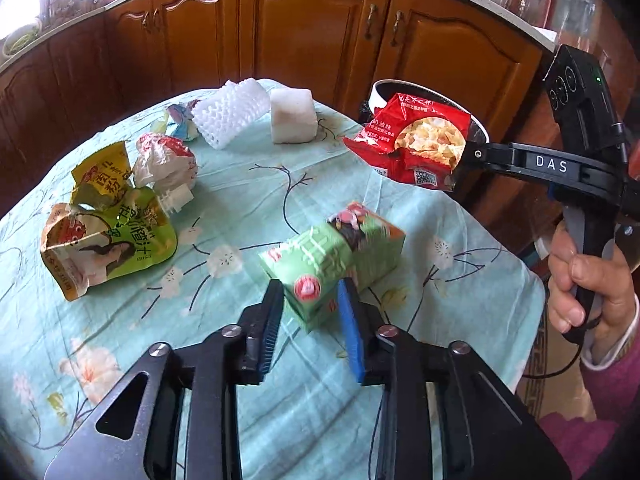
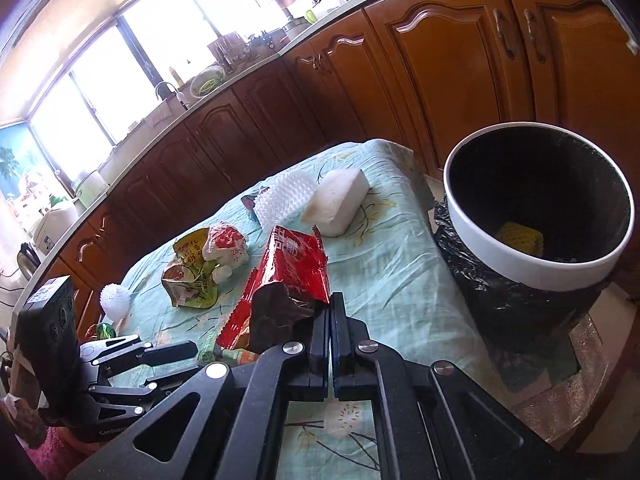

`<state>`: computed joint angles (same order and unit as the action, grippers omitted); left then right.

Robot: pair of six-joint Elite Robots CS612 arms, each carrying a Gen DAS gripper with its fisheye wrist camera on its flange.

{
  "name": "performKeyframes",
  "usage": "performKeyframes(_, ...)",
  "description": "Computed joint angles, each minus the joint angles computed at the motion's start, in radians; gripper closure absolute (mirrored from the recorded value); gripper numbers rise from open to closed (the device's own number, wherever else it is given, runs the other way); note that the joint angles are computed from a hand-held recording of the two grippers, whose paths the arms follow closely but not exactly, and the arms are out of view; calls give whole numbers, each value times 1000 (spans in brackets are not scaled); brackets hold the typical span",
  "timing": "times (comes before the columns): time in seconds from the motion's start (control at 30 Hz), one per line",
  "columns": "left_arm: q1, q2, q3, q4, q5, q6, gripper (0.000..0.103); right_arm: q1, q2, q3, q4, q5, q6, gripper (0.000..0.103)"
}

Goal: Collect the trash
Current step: 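Carry the carton and chip bag to the bin and open both tools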

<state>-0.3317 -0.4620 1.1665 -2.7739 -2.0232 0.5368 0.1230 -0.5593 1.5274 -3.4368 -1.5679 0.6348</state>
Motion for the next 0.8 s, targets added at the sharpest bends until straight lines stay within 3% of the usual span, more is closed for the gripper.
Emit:
performKeyframes(0.07,-2,0,-2,-24,10,23,45,-3,-3,11,-10,-1,10,102)
performKeyframes(0.23,-10,13,-44,23,16,178,36,-12,-10,37,-31,2,28,102)
performKeyframes(0.4,-33,27,-73,71,43,308,36,-21,-14,56,-44,1,51,102)
performKeyframes(0.43,-37,30,-80,91,48,332,39,-22,-15,61,-46,-1,55,102)
performKeyframes(0.47,-40,29,-78,105,50,353,54,-23,-17,65,-48,-4,56,102)
performKeyframes(0.5,-45,29,-74,101,58,368,61,-24,-19,70,-51,-7,57,102)
performKeyframes(0.57,-48,23,-57,75,56,392,67,-25,-23,78,-56,-15,60,102)
performKeyframes(0.67,-49,18,-44,59,54,373,69,-30,-29,92,-74,-24,70,102)
performKeyframes(0.8,-43,18,-49,75,20,285,70,-37,-35,107,-97,-29,75,102)
